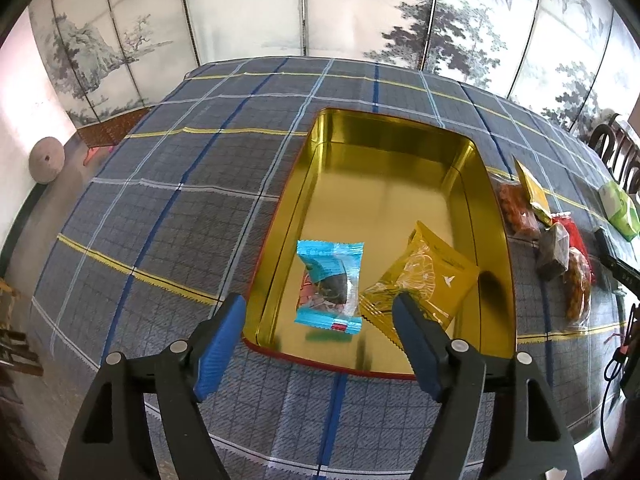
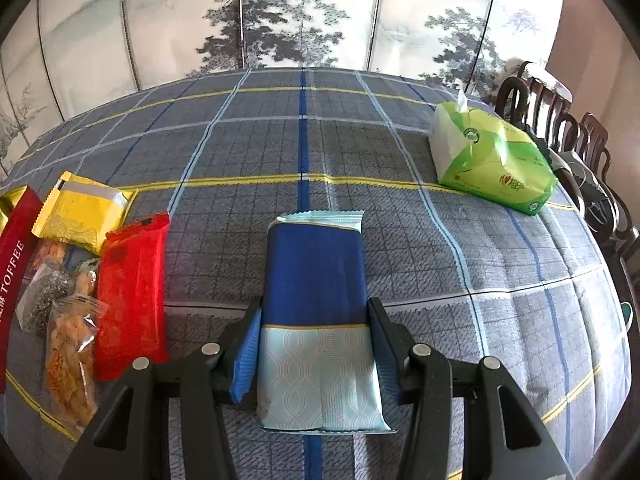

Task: Organize snacks
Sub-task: 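Carry the blue-and-white packet into the gold tray and open the right gripper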

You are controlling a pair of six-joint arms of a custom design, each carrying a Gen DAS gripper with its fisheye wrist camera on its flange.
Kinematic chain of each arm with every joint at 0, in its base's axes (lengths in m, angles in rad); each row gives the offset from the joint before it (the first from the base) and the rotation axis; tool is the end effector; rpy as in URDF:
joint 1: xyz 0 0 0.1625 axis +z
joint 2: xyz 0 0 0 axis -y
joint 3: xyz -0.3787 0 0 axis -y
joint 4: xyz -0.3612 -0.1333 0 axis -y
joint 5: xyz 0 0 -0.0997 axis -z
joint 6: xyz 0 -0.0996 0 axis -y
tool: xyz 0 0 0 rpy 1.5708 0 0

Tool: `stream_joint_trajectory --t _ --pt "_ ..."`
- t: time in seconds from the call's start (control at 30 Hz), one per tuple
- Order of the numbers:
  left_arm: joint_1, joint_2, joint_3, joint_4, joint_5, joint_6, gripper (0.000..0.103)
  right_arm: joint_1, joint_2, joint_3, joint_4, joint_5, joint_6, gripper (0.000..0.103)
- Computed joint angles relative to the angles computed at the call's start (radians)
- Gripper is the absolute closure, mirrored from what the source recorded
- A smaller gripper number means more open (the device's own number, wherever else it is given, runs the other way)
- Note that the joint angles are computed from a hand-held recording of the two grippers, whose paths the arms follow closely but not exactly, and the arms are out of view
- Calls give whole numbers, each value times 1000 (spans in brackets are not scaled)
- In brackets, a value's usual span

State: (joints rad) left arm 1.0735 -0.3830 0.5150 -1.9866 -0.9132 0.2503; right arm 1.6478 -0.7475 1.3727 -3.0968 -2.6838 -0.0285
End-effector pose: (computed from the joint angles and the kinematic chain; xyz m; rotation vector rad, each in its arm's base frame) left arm -0.2239 -0.8196 0.2087 0.7950 2.3587 -0.4570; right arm 0.0951 -0.6617 0.2594 -0.4647 -1.9034 0.9353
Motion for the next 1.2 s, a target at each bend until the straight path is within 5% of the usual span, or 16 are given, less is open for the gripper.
stream_joint_trajectory --t 0.33,0.63,1.2 --pt "8 -13 5 -25 3 -28 22 68 47 -89 -18 26 -49 53" --pt "18 -26 -6 -33 6 -37 20 139 158 -256 83 105 -81 53" --pt "57 -54 -24 -30 53 -58 20 218 530 -830 451 236 -112 53"
